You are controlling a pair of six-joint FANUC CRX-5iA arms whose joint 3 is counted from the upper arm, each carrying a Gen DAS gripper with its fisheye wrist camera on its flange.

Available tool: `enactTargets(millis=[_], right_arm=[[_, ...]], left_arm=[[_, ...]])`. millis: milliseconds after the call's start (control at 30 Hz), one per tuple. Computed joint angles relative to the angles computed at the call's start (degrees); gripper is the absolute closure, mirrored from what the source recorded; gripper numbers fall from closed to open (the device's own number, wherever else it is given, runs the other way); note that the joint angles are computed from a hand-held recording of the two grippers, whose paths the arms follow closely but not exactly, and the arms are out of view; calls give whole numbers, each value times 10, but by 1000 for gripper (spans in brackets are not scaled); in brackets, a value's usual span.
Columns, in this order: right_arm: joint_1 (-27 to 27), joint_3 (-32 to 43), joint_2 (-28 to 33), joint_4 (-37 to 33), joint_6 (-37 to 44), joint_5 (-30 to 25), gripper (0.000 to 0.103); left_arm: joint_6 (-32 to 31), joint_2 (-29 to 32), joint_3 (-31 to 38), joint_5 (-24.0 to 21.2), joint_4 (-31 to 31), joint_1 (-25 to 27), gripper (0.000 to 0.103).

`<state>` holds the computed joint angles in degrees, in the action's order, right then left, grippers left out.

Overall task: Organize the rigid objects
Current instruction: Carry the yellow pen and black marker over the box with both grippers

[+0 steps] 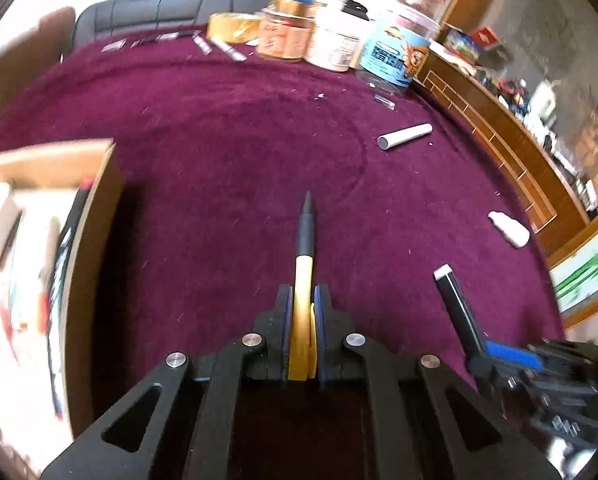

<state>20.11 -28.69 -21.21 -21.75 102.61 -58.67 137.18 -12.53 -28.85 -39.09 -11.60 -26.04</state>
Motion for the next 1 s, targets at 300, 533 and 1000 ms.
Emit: enactTargets(millis=[300, 533, 1000], right_arm=[[5, -6, -8, 0, -17, 11, 83], [80, -52, -39, 83, -104, 75, 73], [117, -96, -104, 128, -178, 103, 91]], left_arm=[[53, -6, 2, -9, -34, -27, 88], [125, 62, 93, -102, -167, -116, 95], [160, -62, 24, -79, -145, -135, 98]])
